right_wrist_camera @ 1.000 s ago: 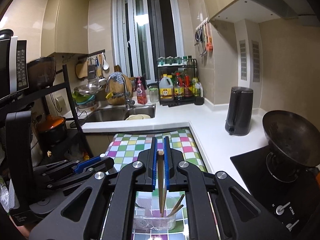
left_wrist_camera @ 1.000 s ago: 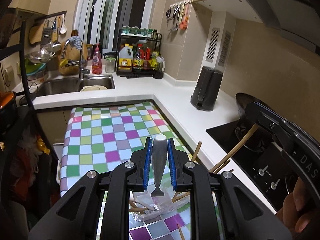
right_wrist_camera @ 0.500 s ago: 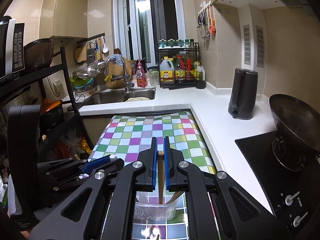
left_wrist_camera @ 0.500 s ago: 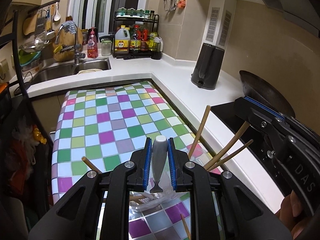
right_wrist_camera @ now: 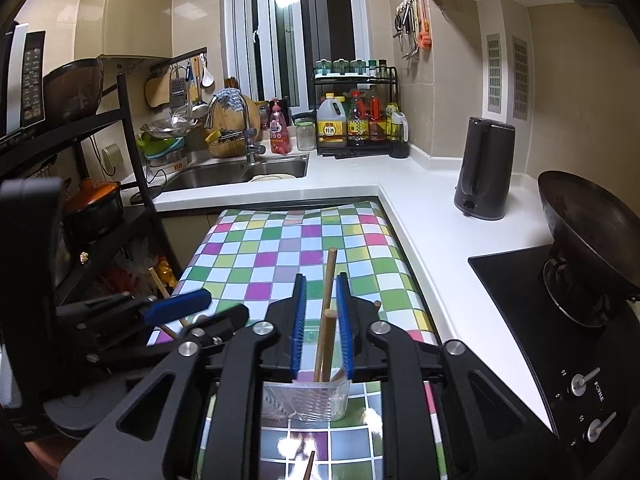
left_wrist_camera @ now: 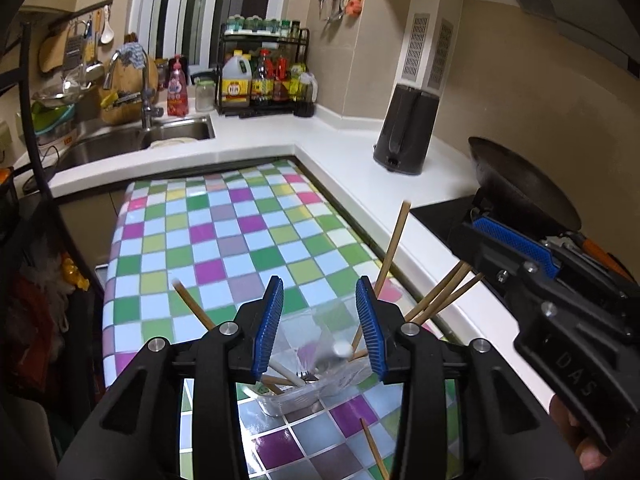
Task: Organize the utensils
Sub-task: 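Open both tools to drop the fork and chopstick into the container, then move both open tools back from the container toward the cloth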
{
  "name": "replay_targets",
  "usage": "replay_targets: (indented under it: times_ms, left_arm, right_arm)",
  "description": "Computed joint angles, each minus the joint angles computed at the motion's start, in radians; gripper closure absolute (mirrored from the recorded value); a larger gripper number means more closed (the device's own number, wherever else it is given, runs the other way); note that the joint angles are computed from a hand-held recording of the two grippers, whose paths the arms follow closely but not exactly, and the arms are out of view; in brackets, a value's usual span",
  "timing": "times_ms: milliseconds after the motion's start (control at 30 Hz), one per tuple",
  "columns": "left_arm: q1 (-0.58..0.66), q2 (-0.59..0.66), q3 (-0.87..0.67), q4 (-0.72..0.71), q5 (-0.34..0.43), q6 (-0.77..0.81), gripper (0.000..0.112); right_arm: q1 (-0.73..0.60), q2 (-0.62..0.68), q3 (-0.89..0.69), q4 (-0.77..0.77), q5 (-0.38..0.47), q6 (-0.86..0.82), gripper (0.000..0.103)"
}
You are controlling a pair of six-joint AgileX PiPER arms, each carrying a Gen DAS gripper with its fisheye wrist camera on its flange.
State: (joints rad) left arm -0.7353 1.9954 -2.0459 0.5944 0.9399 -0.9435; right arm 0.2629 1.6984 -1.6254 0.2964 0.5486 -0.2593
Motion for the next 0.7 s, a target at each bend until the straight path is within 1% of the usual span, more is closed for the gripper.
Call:
replay_targets:
  times_ms: [67,200,300,333,433,467,533,567,600,667,700]
  left_arm:
    - [-0.02,-0.056,0.059,0.049,-0.008,-0.06,0.074]
    - [-0.091,-0.164,0.196,0.186,0.003,-0.205,0.074]
    - [-0.169,-0.251,0.331,0.303,0.025,-0.355,0.075]
    - [-0.204,-0.277,0.382,0.348,0.044,-0.417,0.076]
    - [-0.306,-0.335,0.537,0.441,0.094,-0.594,0.083]
    - [-0.333,-0.344,0.58,0.457,0.106,-0.645,0.083]
    - [-0.397,-0.348,0.678,0.477,0.139,-0.777,0.088]
    - [-0.427,-0.34,0.716,0.477,0.16,-0.837,0.089]
    - [-0.465,-0.318,0.753,0.474,0.188,-0.918,0.089]
    - [-0.528,-0.275,0.792,0.462,0.238,-1.025,0.089]
    - [-0.56,-0.242,0.803,0.449,0.253,-1.072,0.089]
  right_arm:
    - [-0.004,-0.036,0.022,0.007,-0.005,-0.007,0.075]
    - [-0.021,-0.129,0.097,0.07,-0.017,-0.071,0.075]
    - [-0.054,-0.238,0.212,0.19,-0.043,-0.187,0.075]
    - [-0.069,-0.273,0.252,0.236,-0.049,-0.228,0.075]
    - [-0.112,-0.388,0.401,0.382,-0.065,-0.367,0.075]
    - [-0.123,-0.425,0.455,0.428,-0.072,-0.412,0.075]
    - [-0.14,-0.509,0.596,0.529,-0.105,-0.516,0.077]
    - [-0.145,-0.545,0.666,0.575,-0.125,-0.557,0.081]
    - [-0.15,-0.57,0.722,0.617,-0.137,-0.59,0.087]
    - [-0.162,-0.619,0.857,0.76,-0.166,-0.712,0.089]
    - [-0.153,-0.649,0.938,0.844,-0.209,-0.794,0.089]
